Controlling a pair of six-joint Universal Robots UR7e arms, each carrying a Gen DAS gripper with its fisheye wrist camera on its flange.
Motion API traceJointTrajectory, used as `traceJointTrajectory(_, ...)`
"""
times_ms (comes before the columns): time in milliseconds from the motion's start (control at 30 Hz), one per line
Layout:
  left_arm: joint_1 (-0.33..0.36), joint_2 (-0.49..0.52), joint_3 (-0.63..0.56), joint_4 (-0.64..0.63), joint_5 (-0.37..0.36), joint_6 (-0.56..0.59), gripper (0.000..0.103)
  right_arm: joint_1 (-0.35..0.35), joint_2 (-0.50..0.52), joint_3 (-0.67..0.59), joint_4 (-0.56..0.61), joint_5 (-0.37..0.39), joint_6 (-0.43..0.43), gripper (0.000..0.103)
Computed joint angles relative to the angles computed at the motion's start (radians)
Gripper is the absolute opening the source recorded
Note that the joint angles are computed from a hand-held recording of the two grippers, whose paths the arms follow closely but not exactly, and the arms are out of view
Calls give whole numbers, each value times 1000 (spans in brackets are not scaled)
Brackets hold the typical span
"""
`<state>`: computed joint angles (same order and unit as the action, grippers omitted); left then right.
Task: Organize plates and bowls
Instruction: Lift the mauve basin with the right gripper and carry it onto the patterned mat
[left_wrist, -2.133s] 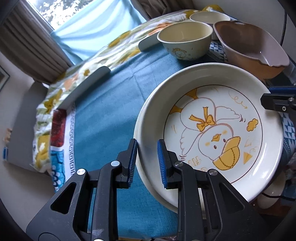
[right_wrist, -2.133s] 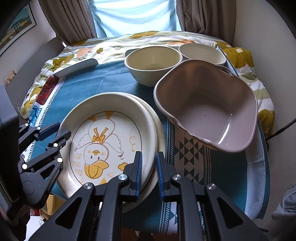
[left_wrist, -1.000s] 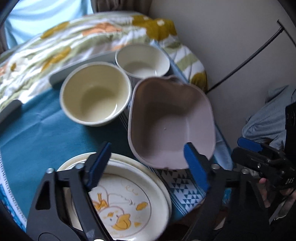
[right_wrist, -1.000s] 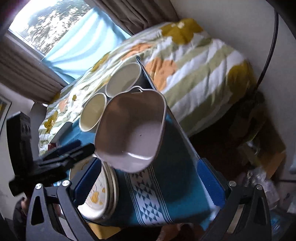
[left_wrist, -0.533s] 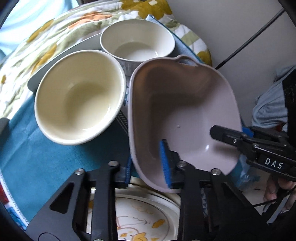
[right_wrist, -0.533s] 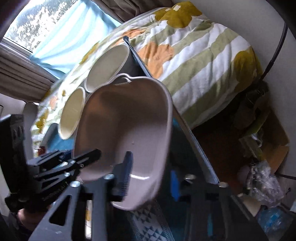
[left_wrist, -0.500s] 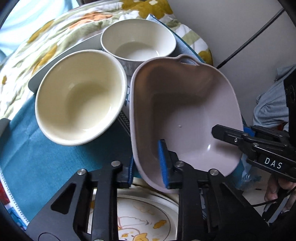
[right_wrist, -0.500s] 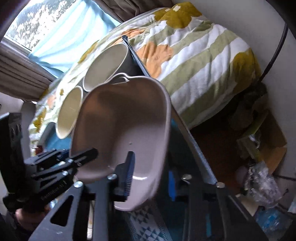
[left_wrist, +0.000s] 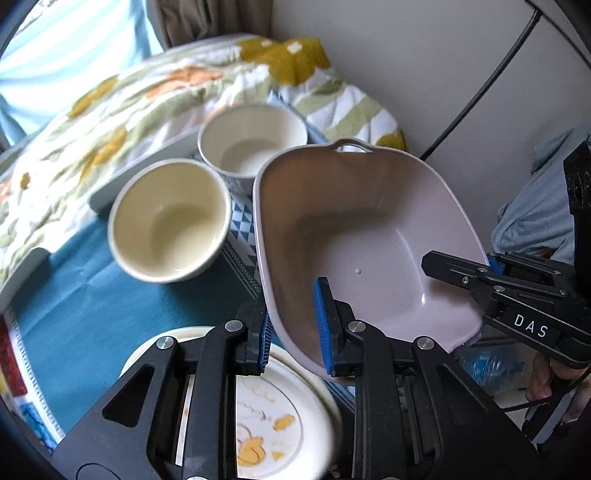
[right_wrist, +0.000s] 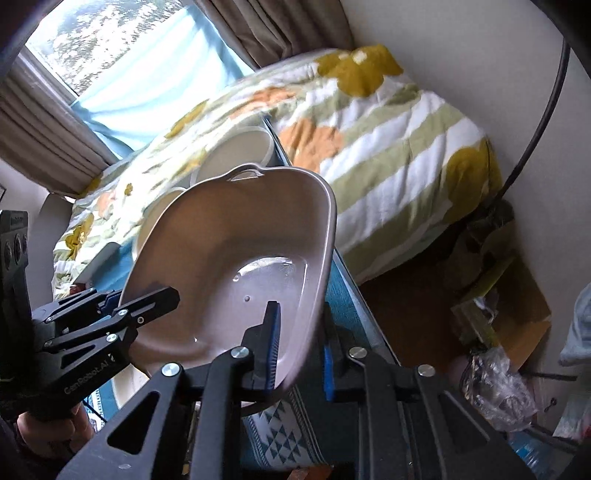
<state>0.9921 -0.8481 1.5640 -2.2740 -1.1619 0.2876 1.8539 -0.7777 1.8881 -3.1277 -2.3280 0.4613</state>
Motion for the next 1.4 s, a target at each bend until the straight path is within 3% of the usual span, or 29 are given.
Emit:
traceJointTrajectory(233,-43,-172,133,-106,39,-81,19,110,-3,-55,31,-41,-112,18)
traceJointTrajectory(433,-37,-352,228,-119,137,-169,19,190,79,-176,50,13,-240,18)
traceJointTrajectory(600,16,-466,262,-97,202,-197,19,233,199,-311,97,94,-290,18)
traceJointTrajectory(733,99,-537,271,-75,230,-164,19,250,321,-444,172,144,-295,18)
traceJointTrajectory(900,223,-545,239,-59,228,-89,19,259,494,-614,241,178,-266,18)
traceJointTrajectory(1100,377,-475,164,-93,179,61,19,244,669,-792,298,181,-230,18)
traceJointTrajectory(1400,461,-404,111,-139,127,178,19,230,798,-964,359,141,-211,18)
